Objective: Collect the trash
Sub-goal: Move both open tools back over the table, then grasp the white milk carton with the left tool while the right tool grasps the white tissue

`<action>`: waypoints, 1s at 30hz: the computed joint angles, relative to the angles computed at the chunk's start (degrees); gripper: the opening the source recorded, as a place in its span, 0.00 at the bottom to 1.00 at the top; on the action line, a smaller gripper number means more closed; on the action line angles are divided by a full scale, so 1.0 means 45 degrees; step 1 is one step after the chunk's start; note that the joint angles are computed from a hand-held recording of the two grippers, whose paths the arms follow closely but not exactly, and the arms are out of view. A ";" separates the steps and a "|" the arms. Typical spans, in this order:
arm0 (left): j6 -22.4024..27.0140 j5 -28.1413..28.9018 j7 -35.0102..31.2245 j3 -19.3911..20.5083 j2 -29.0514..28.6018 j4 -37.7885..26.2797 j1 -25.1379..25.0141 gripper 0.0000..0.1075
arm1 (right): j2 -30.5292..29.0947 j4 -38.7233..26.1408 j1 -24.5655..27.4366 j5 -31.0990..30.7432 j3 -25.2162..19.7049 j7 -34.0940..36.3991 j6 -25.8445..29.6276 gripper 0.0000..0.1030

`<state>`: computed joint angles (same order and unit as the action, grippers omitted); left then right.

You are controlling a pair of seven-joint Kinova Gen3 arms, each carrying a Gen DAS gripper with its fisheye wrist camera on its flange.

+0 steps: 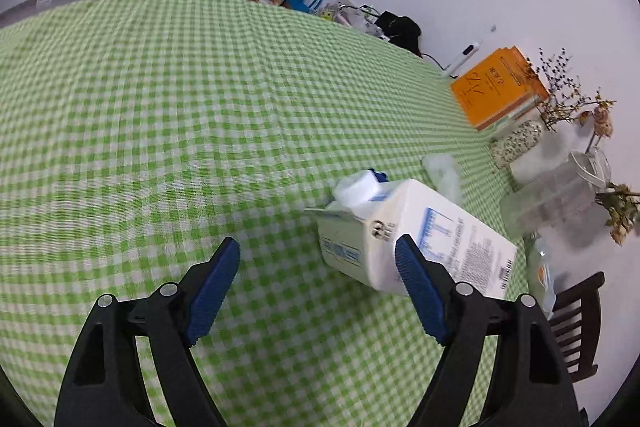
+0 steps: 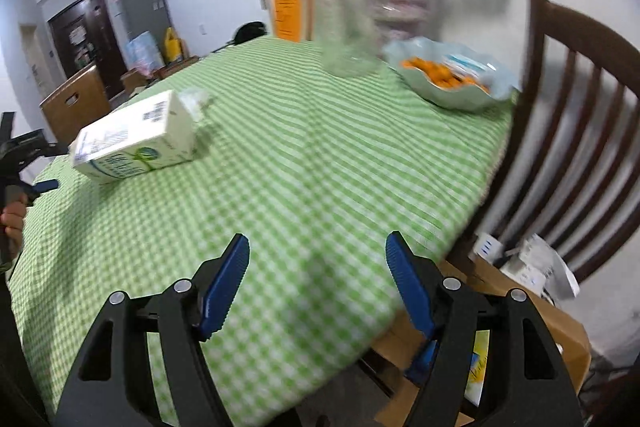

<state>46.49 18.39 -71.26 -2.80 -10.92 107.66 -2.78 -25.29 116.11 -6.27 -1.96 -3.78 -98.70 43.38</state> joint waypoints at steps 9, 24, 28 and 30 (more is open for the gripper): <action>-0.2333 0.2119 -0.1441 -0.0246 0.0121 0.1179 0.0485 0.28 | 0.0725 -0.0390 -0.0494 0.0244 -0.0917 -0.0395 -0.0113 0.66; -0.3710 0.0022 0.0564 0.1150 -0.1965 0.1213 -0.0763 0.05 | 0.2231 -0.1958 -0.1680 0.0187 -0.0897 -0.0023 -0.1034 0.66; -0.3153 -0.2027 0.2615 0.2857 -0.2992 0.0888 -0.3104 0.05 | 0.3649 -0.3015 -0.2187 -0.0875 -0.0340 0.1047 -0.1142 0.66; -0.2898 -0.2482 0.3051 0.2971 -0.3214 0.0795 -0.3542 0.05 | 0.4580 -0.3703 -0.2297 -0.1119 -0.0408 0.1412 -0.1007 0.66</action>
<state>33.46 7.22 -57.53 10.57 -25.39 111.24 -18.72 -4.68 99.44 -16.60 -7.00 -5.61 -92.35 38.85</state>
